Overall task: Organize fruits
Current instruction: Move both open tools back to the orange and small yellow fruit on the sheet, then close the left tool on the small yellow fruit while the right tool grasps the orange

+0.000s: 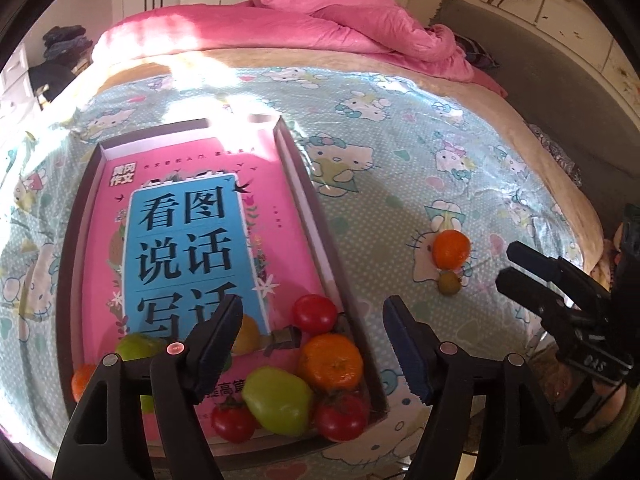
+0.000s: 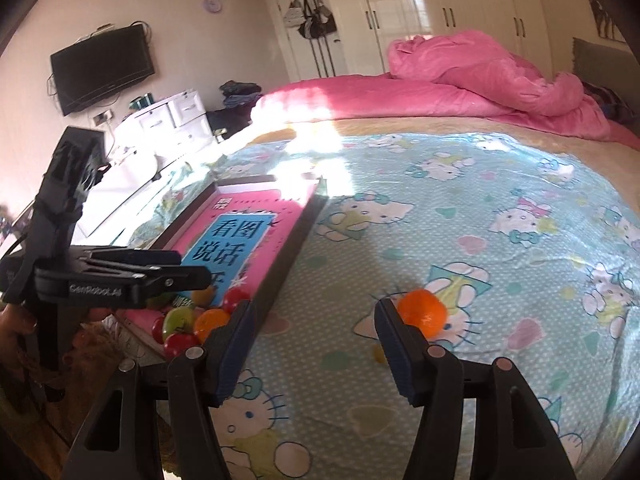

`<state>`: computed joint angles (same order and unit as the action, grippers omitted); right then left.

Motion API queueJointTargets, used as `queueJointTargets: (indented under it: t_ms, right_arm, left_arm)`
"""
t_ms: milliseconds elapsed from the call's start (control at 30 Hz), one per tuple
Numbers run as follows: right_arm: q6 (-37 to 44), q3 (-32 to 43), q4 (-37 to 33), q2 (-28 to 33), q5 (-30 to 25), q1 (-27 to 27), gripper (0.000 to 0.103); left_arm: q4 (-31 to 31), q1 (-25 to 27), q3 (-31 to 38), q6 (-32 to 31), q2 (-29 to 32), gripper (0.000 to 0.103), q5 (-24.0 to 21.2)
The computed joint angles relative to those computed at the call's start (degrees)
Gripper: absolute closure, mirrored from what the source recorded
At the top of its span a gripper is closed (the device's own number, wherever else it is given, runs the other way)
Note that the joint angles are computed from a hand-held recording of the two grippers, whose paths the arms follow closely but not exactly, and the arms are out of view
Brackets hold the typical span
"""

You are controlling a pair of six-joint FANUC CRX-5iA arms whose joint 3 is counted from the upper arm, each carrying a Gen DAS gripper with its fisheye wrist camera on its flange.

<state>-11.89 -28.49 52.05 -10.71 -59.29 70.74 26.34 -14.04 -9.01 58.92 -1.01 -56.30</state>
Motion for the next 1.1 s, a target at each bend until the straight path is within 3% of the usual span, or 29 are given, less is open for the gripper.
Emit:
queueJointTargets:
  t_ms: [300,433,633,967,1100]
  right_arm:
    - [-8.50,-4.85,-5.52,-8.42,-5.40,-1.14,0.040]
    - [-6.86,-5.39,-9.27,-10.40,-4.62,-3.21,0.040]
    - [-1.60,-3.80,-13.13,-8.68,-2.54,-5.83,0.040]
    - [10.47,-0.04,-19.91,-4.14,3.33,-9.90,0.041]
    - [12.89,0.97,-22.76,-2.54,5.10,-11.36,0.051]
  left_arm:
    - [0.89,-6.75,1.45,-2.71,1.88,0.029,-0.90]
    - [-0.67,-9.83,3.08,-3.03,3.71,0.029,-1.49]
    - [-1.79,-12.40,5.13,-2.84,6.90,0.029,-2.17]
    - [-0.90,-14.30,7.66,-1.14,11.82,0.060,-2.56]
    - [-0.62,-14.63,8.19,-0.99,12.92,0.065,-2.62]
